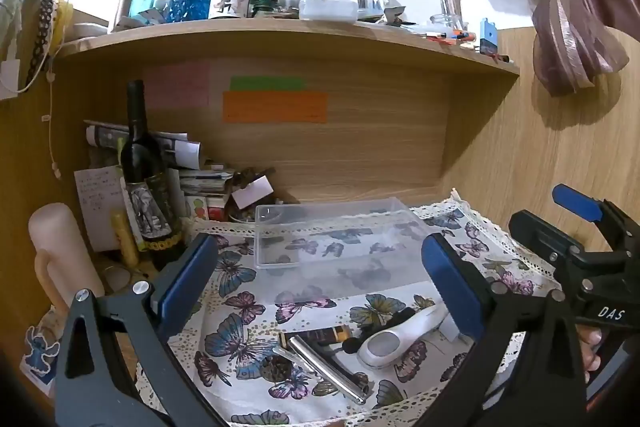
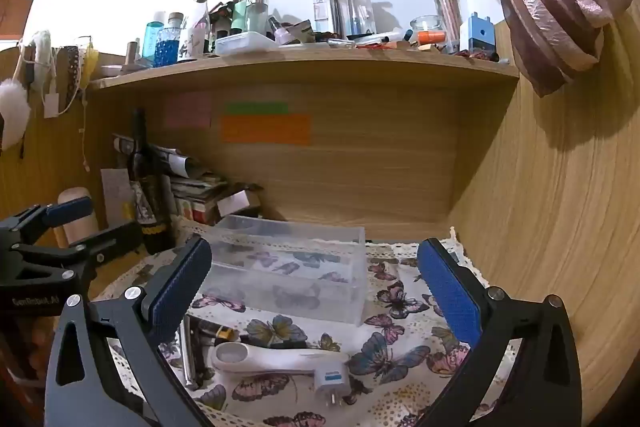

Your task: Organize rigid objects

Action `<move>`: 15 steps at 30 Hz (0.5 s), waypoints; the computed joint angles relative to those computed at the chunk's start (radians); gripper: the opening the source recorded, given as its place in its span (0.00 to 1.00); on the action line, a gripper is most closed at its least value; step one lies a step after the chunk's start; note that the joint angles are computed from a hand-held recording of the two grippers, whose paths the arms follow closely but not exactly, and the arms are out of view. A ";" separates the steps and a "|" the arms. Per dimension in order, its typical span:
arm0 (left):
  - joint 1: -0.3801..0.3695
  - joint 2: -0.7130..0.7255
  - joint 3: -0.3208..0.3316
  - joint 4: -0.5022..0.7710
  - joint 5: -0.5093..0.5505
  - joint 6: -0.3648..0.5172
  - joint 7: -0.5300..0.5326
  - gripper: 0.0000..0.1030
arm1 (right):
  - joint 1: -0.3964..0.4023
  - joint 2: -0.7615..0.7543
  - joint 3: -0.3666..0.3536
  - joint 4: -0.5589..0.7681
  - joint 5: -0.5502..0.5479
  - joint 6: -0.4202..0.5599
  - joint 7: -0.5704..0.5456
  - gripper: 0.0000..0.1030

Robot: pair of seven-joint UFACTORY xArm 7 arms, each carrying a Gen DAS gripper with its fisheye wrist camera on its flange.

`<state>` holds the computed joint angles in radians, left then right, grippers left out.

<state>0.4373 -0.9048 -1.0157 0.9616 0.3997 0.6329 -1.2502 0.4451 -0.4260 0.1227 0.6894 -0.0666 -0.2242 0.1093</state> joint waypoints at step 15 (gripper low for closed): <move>-0.010 0.022 0.005 -0.002 0.009 -0.007 -0.007 1.00 | -0.022 0.012 0.021 0.003 -0.004 -0.016 0.005 1.00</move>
